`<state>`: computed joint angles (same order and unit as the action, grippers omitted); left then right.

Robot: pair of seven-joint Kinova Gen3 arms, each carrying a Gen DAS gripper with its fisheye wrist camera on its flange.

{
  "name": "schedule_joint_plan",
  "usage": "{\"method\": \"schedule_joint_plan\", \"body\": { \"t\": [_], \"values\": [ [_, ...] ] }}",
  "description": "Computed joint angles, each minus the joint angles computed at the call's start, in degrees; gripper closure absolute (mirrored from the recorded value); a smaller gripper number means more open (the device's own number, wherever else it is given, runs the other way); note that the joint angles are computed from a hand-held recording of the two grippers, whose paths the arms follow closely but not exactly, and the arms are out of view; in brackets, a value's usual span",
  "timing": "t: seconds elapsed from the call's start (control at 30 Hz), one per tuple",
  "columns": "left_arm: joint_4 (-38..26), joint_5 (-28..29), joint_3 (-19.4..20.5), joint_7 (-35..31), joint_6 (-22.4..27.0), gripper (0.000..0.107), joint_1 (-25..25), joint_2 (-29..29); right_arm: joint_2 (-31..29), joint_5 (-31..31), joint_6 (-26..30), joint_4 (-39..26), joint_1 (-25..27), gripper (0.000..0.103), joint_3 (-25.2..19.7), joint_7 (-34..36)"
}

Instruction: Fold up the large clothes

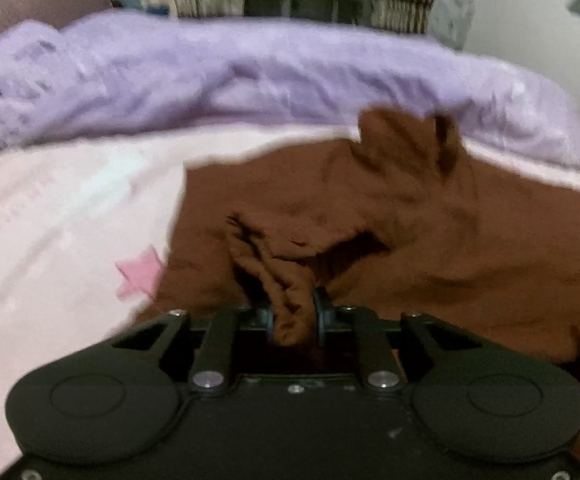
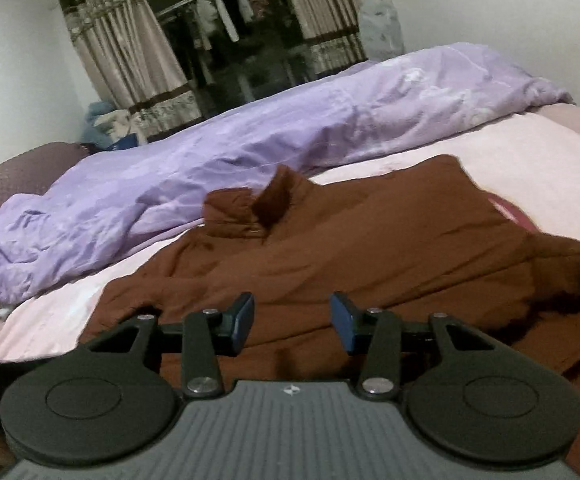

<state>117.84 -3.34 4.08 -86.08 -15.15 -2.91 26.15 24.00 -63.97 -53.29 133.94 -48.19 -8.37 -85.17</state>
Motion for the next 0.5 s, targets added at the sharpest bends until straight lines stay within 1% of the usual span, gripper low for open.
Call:
{"method": "schedule_joint_plan", "body": {
  "t": [0.07,0.1,0.13,0.17,0.2,0.23,0.27,0.3,0.33,0.37,0.4,0.43,0.47,0.5],
  "values": [
    [1.81,1.64,-2.35,-1.01,-2.45,0.087,2.03,-2.05,-0.15,0.18,-1.57,1.41,-0.08,0.05,0.0,-1.49],
    [1.72,2.8,-4.03,-1.89,-2.28,0.08,3.73,-1.95,-0.18,0.43,-1.92,1.87,0.2,0.05,0.02,-2.43],
    [0.7,4.75,-6.64,-3.67,-1.17,0.066,6.39,-0.89,-0.07,0.66,-1.58,1.89,0.67,0.05,0.1,-2.96],
    [-0.47,6.32,-9.29,-6.0,-0.39,0.056,9.0,1.24,0.2,0.97,-0.77,1.72,1.35,0.05,0.27,-3.35],
    [-1.29,7.99,-11.95,-8.33,-0.54,0.037,11.65,3.76,0.68,2.02,0.02,1.97,2.35,0.05,0.5,-4.34],
    [-1.27,10.24,-14.6,-10.4,-1.63,0.024,14.31,5.23,1.1,3.16,1.56,2.45,2.97,0.05,1.47,-5.59],
    [-0.18,12.13,-16.5,-11.53,-3.64,0.021,16.18,5.63,1.3,4.58,3.33,2.43,4.49,0.051,1.37,-6.19],
    [0.97,13.08,-17.35,-12.4,-4.73,0.017,17.02,4.98,0.72,6.91,4.83,3.21,6.87,0.051,0.22,-6.34],
    [1.93,13.1,-17.13,-13.39,-4.89,0.017,16.8,3.69,-0.31,9.13,5.71,4.37,8.46,0.051,-0.65,-5.56],
    [2.92,12.19,-16.05,-13.75,-4.6,0.017,15.52,1.96,-1.32,10.41,5.66,5.59,8.99,0.051,-1.09,-3.85],
    [3.92,11.6,-14.46,-14.47,-4.3,0.017,13.61,0.19,-2.47,10.76,4.68,7.26,8.46,0.051,-0.83,-2.63],
    [5.13,11.27,-13.14,-15.16,-4.22,0.017,11.91,-1.59,-3.43,10.18,3.7,8.7,6.87,0.051,0.42,-2.32],
    [6.83,10.88,-12.52,-14.91,-4.62,0.017,10.92,-3.55,-4.5,8.67,3.65,9.6,4.22,0.051,2.5,-1.95],
    [9.08,9.75,-11.02,-13.73,-5.88,0.017,9.13,-5.57,-6.0,6.34,3.17,10.97,1.57,0.051,3.57,-1.57]
  ]
}}
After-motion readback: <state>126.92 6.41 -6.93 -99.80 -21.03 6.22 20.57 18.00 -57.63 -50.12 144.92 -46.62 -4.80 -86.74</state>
